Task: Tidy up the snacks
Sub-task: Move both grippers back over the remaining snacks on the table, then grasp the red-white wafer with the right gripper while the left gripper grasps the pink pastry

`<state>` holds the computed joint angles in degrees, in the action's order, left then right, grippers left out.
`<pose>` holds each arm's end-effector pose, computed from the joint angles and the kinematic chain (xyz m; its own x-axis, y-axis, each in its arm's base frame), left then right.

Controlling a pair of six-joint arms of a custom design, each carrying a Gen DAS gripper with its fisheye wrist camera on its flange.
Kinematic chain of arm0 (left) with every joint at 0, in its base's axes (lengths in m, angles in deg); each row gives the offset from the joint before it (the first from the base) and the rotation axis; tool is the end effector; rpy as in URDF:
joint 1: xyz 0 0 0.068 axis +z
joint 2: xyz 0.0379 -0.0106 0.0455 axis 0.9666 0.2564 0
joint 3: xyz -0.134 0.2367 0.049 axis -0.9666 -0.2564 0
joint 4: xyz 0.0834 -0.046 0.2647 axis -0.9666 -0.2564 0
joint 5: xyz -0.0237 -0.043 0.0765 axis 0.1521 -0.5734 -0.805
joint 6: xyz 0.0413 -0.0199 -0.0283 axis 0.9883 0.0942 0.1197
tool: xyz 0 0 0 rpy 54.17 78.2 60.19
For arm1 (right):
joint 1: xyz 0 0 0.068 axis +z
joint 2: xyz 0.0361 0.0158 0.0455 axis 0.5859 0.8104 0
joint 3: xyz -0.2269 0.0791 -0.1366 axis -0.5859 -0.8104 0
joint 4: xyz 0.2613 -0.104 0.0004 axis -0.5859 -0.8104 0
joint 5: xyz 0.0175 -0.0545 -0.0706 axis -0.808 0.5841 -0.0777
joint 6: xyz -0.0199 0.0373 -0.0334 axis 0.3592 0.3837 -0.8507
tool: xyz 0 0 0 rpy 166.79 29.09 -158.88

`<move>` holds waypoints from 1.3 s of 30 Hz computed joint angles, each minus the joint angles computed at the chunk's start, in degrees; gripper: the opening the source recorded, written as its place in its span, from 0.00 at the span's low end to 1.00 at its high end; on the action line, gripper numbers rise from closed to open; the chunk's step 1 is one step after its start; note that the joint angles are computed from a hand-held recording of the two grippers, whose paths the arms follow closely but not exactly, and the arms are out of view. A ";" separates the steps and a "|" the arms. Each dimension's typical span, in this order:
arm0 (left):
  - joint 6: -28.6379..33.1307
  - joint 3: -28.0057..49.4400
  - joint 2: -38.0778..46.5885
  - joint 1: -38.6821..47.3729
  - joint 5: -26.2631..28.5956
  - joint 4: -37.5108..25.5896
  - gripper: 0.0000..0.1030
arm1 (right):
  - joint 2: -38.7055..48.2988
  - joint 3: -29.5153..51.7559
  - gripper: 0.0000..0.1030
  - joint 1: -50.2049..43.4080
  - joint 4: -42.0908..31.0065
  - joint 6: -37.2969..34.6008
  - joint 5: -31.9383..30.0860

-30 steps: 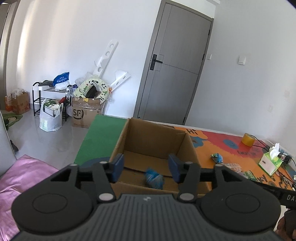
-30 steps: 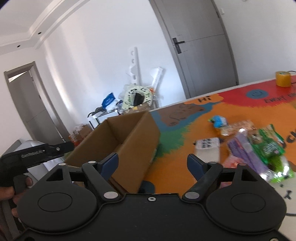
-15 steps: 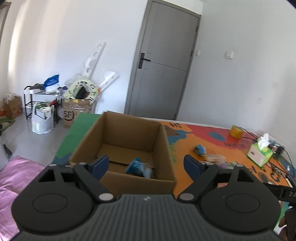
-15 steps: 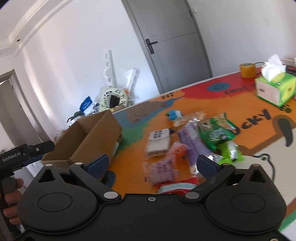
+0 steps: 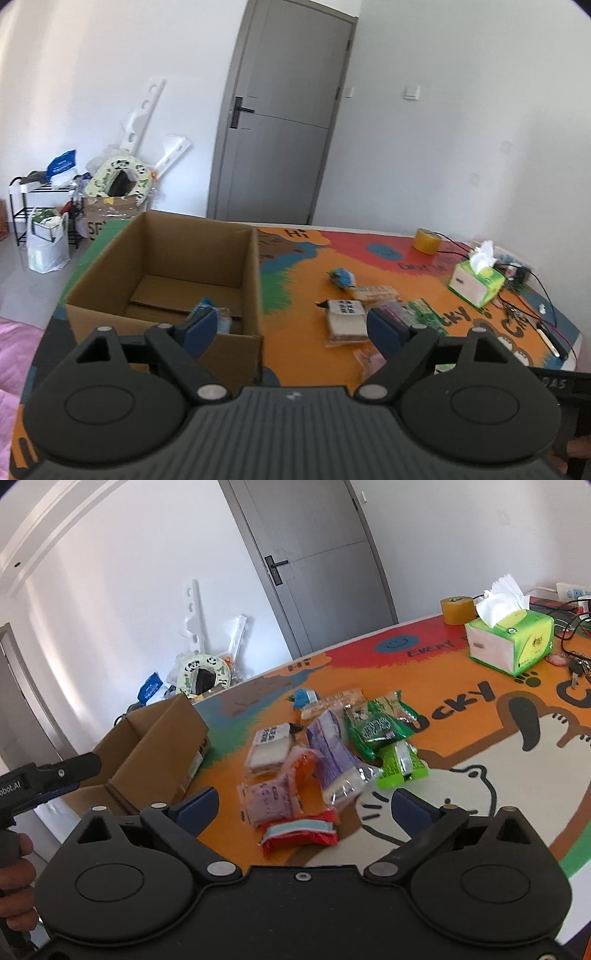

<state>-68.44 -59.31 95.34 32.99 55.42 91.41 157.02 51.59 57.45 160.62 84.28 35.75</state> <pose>0.1889 -0.1524 0.0554 -0.4489 -0.0790 -0.8901 0.2008 0.9617 -0.1866 0.1878 0.0715 0.0109 -0.5555 0.2353 -0.7975 -0.0780 0.9402 0.3317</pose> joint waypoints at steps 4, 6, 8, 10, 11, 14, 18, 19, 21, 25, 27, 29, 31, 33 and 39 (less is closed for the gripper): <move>0.89 0.56 2.25 -2.41 0.79 2.06 0.85 | 1.67 0.53 0.86 -0.27 0.09 0.06 -0.78; 1.21 1.20 3.51 -3.46 0.91 2.34 0.84 | 3.21 1.09 0.84 -0.30 0.86 0.08 -1.47; 0.67 2.19 4.68 -4.11 0.98 1.59 0.84 | 4.42 1.86 0.84 0.22 1.04 -0.09 -1.48; -0.24 3.03 6.20 -4.21 1.56 1.35 0.82 | 5.33 2.77 0.84 0.92 0.55 -0.34 -1.33; -0.60 3.31 6.95 -4.20 1.76 1.54 0.82 | 5.60 3.08 0.84 1.14 0.30 -0.48 -1.41; -1.44 4.49 9.15 -4.23 1.89 1.40 0.77 | 6.30 4.50 0.84 2.16 -1.26 -0.77 -1.25; -2.52 5.67 11.17 -3.89 2.50 0.50 0.72 | 6.42 6.30 0.84 3.33 -3.76 -1.09 -0.71; -2.50 5.71 11.68 -3.75 2.46 0.81 0.72 | 6.36 6.69 0.84 3.71 -4.39 -1.21 -0.45; -2.64 6.08 12.52 -3.27 3.04 0.98 0.71 | 6.37 7.68 0.84 4.36 -5.79 -1.38 -0.02; -3.07 6.09 13.70 -2.22 4.88 1.79 0.66 | 6.06 9.95 0.84 5.99 -9.42 -1.48 2.16; -3.07 6.12 14.29 -1.82 5.73 2.32 0.66 | 6.01 11.18 0.84 6.68 -11.16 -1.65 3.43; -2.92 6.28 14.86 -1.52 6.23 2.70 0.66 | 6.08 12.53 0.84 6.79 -12.86 -1.92 3.87; -2.93 7.00 15.26 -1.30 6.49 2.13 0.66 | 6.36 13.76 0.79 7.25 -14.32 -2.14 4.48; -2.99 7.62 15.78 -0.87 7.16 1.74 0.66 | 7.19 14.64 0.63 8.36 -14.54 -3.11 6.97; -2.89 9.97 16.79 -1.22 7.98 -0.21 0.66 | 8.05 13.54 0.42 6.55 -11.80 -4.72 5.27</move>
